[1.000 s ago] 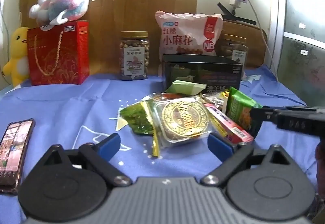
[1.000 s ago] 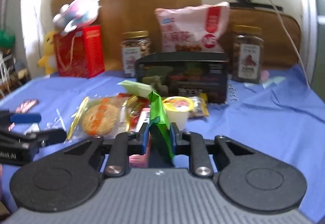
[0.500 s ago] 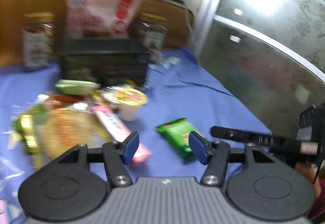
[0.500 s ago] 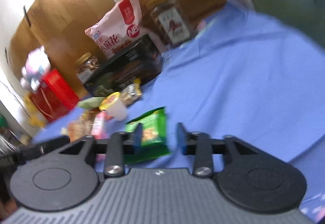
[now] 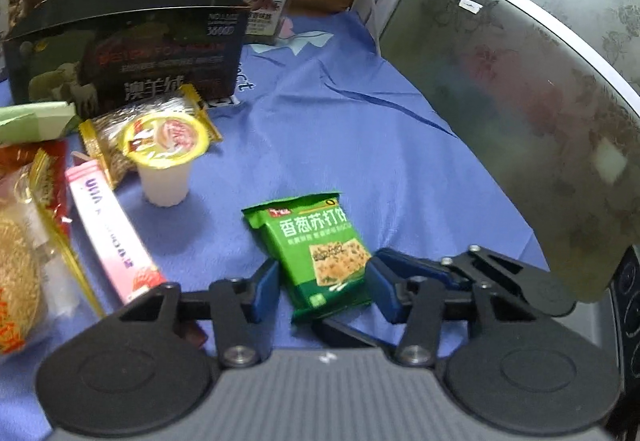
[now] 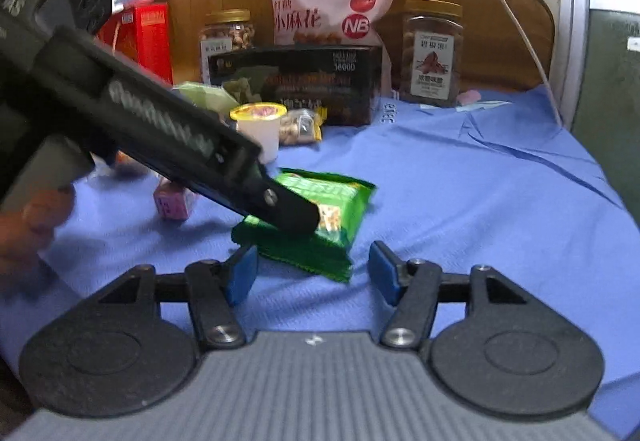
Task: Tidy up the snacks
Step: 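Grasp the green snack packet on the table with the left gripper, then carry the green packet over the tin box and open the left gripper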
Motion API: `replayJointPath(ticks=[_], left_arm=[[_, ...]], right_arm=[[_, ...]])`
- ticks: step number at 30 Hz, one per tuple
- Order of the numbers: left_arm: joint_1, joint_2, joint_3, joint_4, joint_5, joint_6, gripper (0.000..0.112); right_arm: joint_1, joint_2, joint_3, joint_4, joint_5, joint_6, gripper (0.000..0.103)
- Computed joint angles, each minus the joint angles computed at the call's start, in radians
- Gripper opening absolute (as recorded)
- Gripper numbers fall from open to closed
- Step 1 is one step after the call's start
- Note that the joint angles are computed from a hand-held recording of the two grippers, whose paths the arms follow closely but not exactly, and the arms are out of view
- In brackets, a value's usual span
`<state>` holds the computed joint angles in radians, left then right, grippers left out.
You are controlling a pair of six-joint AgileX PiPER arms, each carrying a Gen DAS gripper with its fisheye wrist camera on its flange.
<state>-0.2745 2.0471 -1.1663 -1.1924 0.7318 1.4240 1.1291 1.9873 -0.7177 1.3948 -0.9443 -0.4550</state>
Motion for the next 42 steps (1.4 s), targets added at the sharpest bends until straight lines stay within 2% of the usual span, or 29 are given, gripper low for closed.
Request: replayJointPath(ticks=[2, 4, 6, 9, 15, 18, 22, 27, 29, 33, 36, 39, 40, 42], left_arm=[[-0.005, -0.038, 0.044, -0.057, -0.042, 0.059, 0.044], [0.014, -0.083, 0.091, -0.143, -0.041, 0.175, 0.044], [0.041, -0.129, 0.121, -0.203, -0.007, 0.254, 0.044], [0.069, -0.183, 0.143, -0.309, 0.0, 0.368, 0.044], [0.098, -0.149, -0.012, -0.333, -0.029, 0.312, 0.045], [0.096, -0.099, -0.132, -0.348, -0.069, 0.277, 0.045], [0.089, 0.025, -0.305, -0.365, -0.137, 0.239, 0.045], [0.079, 0.189, -0.539, -0.13, -0.199, -0.054, 0.047], [0.085, 0.21, -0.569, -0.069, -0.197, -0.127, 0.047], [0.183, 0.157, -0.449, -0.286, -0.096, 0.068, 0.049], [0.246, 0.122, -0.378, -0.337, -0.054, 0.108, 0.049], [0.286, 0.112, -0.364, -0.241, -0.033, 0.005, 0.049], [0.297, 0.115, -0.368, -0.2, -0.017, -0.045, 0.049], [0.312, 0.141, -0.403, -0.104, 0.034, -0.18, 0.049]], right_arm=[[-0.007, 0.007, -0.036, 0.03, -0.001, -0.055, 0.042], [-0.009, 0.001, -0.03, 0.006, -0.016, -0.029, 0.028], [-0.022, -0.012, -0.031, -0.024, -0.041, -0.018, 0.028], [-0.044, -0.031, -0.054, -0.074, -0.088, -0.042, 0.028], [-0.197, -0.026, -0.197, -0.21, -0.042, -0.208, 0.028], [-0.28, 0.008, -0.321, -0.273, 0.023, -0.312, 0.028], [-0.387, 0.096, -0.534, -0.282, 0.162, -0.456, 0.028], [-0.466, 0.184, -0.708, -0.164, 0.336, -0.649, 0.032], [-0.473, 0.163, -0.672, -0.183, 0.342, -0.604, 0.033], [-0.465, 0.055, -0.475, -0.317, 0.303, -0.324, 0.034], [-0.451, -0.005, -0.348, -0.412, 0.3, -0.109, 0.034], [-0.421, -0.006, -0.33, -0.49, 0.343, 0.008, 0.035], [-0.414, 0.006, -0.348, -0.508, 0.365, 0.018, 0.038], [-0.39, 0.039, -0.401, -0.477, 0.39, -0.054, 0.045]])
